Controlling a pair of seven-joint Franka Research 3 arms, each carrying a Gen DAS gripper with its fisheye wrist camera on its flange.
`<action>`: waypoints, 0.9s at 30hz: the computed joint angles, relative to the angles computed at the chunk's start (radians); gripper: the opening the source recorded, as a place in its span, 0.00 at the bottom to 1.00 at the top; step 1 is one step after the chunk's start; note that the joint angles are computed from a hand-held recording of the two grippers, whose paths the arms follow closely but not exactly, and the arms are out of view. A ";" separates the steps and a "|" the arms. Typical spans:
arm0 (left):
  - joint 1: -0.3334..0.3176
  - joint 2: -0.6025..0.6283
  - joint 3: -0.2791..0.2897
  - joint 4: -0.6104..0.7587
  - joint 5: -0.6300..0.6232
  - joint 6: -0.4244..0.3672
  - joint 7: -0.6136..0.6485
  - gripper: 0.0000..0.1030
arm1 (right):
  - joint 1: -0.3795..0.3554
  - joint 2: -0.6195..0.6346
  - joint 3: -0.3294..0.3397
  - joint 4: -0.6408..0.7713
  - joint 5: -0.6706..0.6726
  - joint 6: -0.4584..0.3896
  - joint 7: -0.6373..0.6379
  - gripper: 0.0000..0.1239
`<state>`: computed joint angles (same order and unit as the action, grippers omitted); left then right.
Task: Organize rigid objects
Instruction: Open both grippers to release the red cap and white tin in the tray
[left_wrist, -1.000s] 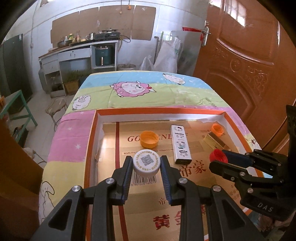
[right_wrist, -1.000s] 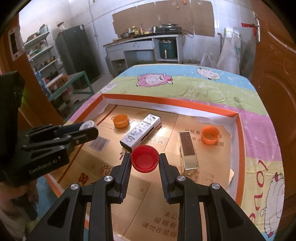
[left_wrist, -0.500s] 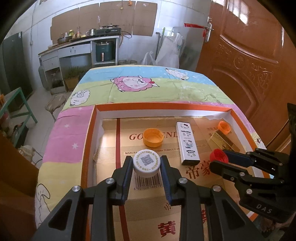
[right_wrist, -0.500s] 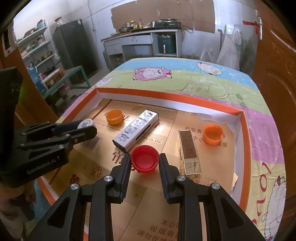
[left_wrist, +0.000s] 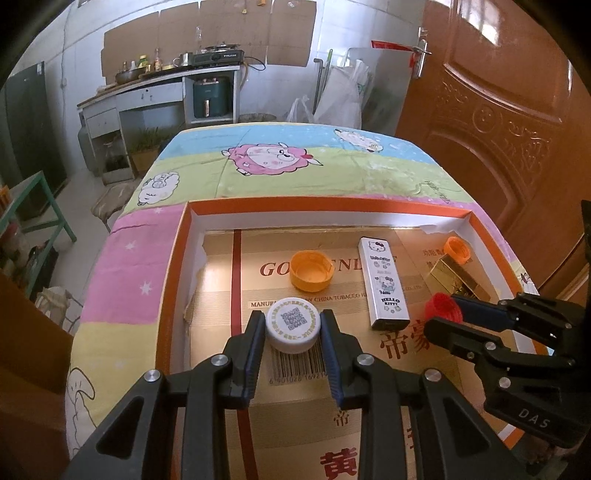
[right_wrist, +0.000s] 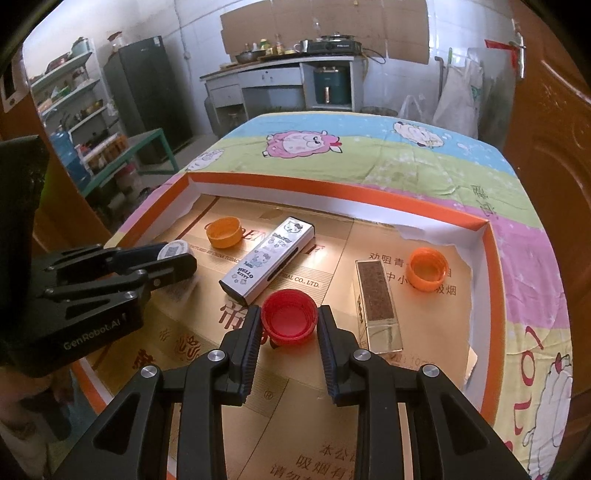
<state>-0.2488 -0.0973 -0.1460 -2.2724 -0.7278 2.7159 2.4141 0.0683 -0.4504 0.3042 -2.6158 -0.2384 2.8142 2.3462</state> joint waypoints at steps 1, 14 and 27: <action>0.000 0.000 0.000 0.000 0.001 0.000 -0.001 0.30 | 0.001 0.000 -0.002 0.001 0.001 -0.002 -0.002 0.25; 0.000 0.003 -0.004 -0.005 0.033 0.012 -0.021 0.30 | 0.010 0.033 -0.002 0.045 -0.050 -0.078 0.018 0.25; -0.005 -0.004 -0.002 -0.012 -0.006 0.010 0.025 0.40 | 0.028 0.027 -0.011 0.049 -0.088 -0.105 0.052 0.38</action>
<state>-0.2537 -0.1009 -0.1481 -2.2844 -0.7335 2.7260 2.4395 0.0962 -0.4235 0.2927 -2.5668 -0.3264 2.7091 2.3978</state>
